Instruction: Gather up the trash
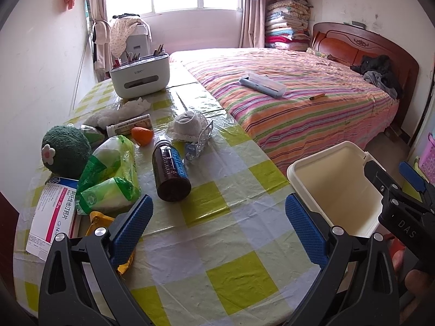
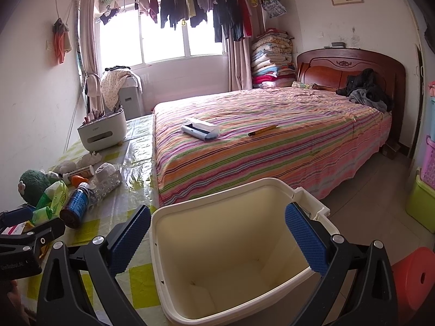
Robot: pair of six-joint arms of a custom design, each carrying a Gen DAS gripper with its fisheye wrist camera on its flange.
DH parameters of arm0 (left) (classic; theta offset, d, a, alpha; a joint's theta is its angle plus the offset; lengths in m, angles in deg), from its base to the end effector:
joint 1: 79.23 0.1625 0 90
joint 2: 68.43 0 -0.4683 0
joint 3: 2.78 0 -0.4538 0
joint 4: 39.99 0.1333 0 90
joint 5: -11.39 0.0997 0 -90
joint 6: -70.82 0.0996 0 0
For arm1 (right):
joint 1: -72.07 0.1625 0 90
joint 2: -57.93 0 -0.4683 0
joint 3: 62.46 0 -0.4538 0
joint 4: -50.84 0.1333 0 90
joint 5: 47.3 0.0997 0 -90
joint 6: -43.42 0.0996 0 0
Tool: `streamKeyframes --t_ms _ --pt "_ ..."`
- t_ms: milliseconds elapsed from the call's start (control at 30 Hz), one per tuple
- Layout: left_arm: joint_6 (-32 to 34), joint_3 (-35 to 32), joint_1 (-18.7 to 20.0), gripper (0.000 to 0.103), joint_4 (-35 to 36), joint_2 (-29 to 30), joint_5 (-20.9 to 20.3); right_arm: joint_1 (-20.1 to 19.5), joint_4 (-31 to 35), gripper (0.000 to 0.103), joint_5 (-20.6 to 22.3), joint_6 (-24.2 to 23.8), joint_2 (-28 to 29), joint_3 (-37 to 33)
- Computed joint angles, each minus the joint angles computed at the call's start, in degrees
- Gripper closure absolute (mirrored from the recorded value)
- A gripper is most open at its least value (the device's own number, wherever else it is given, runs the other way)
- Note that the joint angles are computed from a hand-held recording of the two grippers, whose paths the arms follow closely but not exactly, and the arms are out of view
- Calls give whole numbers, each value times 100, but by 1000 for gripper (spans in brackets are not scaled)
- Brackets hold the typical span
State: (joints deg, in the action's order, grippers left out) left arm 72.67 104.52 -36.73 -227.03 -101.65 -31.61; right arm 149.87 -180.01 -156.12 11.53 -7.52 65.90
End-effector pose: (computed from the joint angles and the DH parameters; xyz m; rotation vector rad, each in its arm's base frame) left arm -0.3286 -0.5807 -0.0410 0.8088 2.2678 -0.8535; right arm -0.0098 -0.5240 0.2623 0.0773 -2.0024 1.3656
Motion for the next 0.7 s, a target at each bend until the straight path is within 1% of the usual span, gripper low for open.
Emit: streamKeyframes --t_ms 700 --pt "-9 41 -26 7 9 -51 -19 -19 43 6 46 17 -5 3"
